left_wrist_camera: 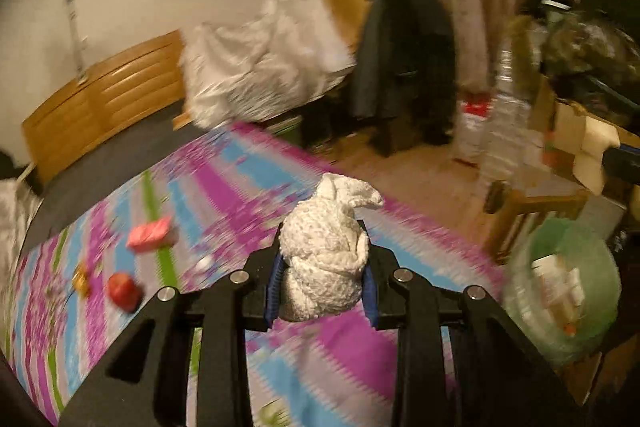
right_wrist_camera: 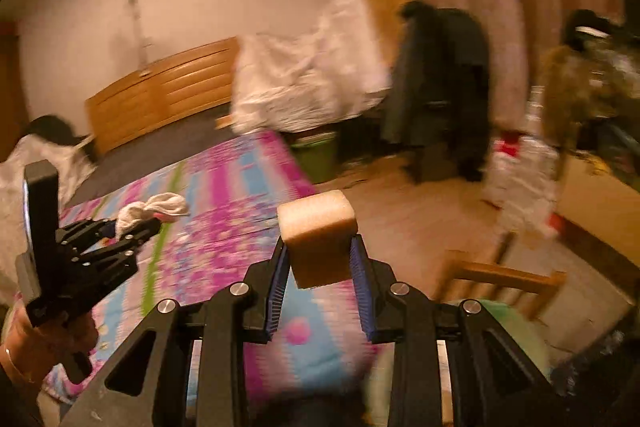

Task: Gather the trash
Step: 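Carry the knit cloth and beige cube over to the green bin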

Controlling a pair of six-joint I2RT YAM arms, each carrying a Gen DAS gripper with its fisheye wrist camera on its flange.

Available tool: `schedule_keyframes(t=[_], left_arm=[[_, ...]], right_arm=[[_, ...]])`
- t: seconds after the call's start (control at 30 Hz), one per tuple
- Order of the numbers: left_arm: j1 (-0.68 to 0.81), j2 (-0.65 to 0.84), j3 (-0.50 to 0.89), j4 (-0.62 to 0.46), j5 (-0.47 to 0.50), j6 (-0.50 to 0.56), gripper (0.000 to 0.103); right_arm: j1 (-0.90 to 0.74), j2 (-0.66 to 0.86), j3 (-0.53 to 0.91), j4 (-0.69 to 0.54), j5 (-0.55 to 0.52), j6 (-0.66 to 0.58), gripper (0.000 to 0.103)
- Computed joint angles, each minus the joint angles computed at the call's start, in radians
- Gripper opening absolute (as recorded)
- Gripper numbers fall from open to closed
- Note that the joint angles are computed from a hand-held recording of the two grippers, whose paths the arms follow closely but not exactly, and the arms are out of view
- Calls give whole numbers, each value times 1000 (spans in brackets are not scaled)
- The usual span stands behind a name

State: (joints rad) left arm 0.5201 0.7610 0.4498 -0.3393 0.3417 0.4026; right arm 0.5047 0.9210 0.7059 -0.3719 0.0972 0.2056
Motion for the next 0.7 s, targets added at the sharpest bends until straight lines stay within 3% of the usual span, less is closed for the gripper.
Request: schedule_keyframes(t=[0.23,0.37,0.57,0.7], left_arm=[[-552,50,33,77,-337,-202,30],[-764,135,60,134,-468,-241,30],[-985,303,126,199,-573,-295,30],[-1071,414,167,219,-575,-321,30]], right_arm=[[-497,-153,1,-170,-233,-207,32],[-725,-162,8,-223,-355,-309,32],[-898,-142,-20,-233,-401,-415,32],[-958,-144,-46,-233,-394,-451,32]])
